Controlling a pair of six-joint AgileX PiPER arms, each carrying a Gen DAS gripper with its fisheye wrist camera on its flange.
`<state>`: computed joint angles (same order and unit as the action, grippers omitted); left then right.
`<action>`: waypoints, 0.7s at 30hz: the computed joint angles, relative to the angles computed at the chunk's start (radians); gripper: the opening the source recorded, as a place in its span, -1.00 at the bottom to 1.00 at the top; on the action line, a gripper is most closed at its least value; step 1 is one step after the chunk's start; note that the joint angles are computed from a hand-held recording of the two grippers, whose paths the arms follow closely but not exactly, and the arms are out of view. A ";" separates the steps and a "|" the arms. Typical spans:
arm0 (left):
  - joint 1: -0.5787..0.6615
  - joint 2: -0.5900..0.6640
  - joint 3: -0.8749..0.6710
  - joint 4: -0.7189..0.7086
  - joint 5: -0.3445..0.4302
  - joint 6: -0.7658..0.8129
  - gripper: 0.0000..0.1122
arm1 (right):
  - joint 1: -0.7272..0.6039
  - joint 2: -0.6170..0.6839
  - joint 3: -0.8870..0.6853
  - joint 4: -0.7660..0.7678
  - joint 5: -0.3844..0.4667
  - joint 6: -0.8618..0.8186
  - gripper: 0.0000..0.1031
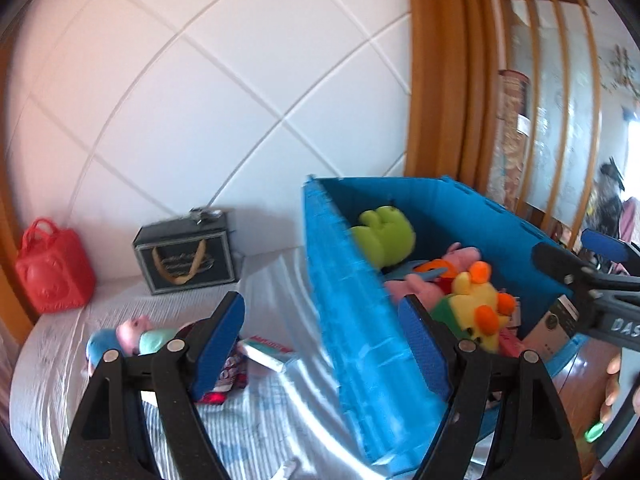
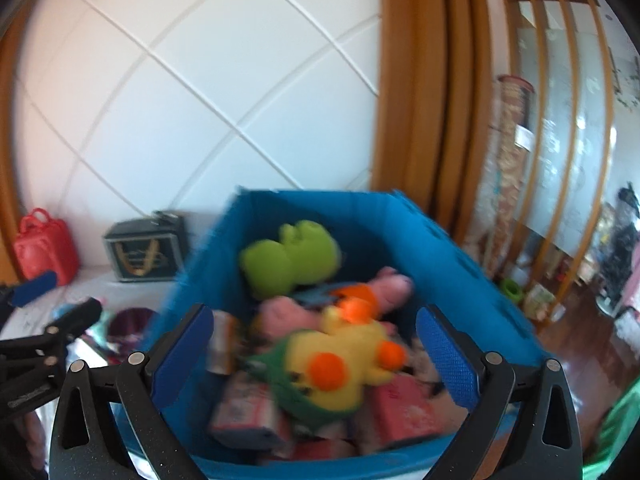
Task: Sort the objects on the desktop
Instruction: 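Bring both open tools back to the remaining items on the bed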
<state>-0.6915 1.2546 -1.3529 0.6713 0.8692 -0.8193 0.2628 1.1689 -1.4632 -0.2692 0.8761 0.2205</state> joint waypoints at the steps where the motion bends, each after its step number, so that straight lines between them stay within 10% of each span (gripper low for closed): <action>1: 0.059 -0.032 0.035 -0.044 -0.027 0.029 0.41 | 0.065 0.006 -0.007 -0.049 0.002 0.051 1.00; 10: 0.701 -0.155 0.261 -0.499 -0.176 0.568 0.41 | 0.522 0.238 -0.151 -0.312 0.042 0.357 1.00; 21: 1.175 0.045 0.355 -0.833 -0.257 1.005 0.41 | 0.588 0.591 -0.304 -0.207 -0.018 0.325 1.00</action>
<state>0.4836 1.2993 -0.9980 -0.1618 0.6117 0.1853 0.8511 1.7596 -1.7675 -0.4759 0.8580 0.5452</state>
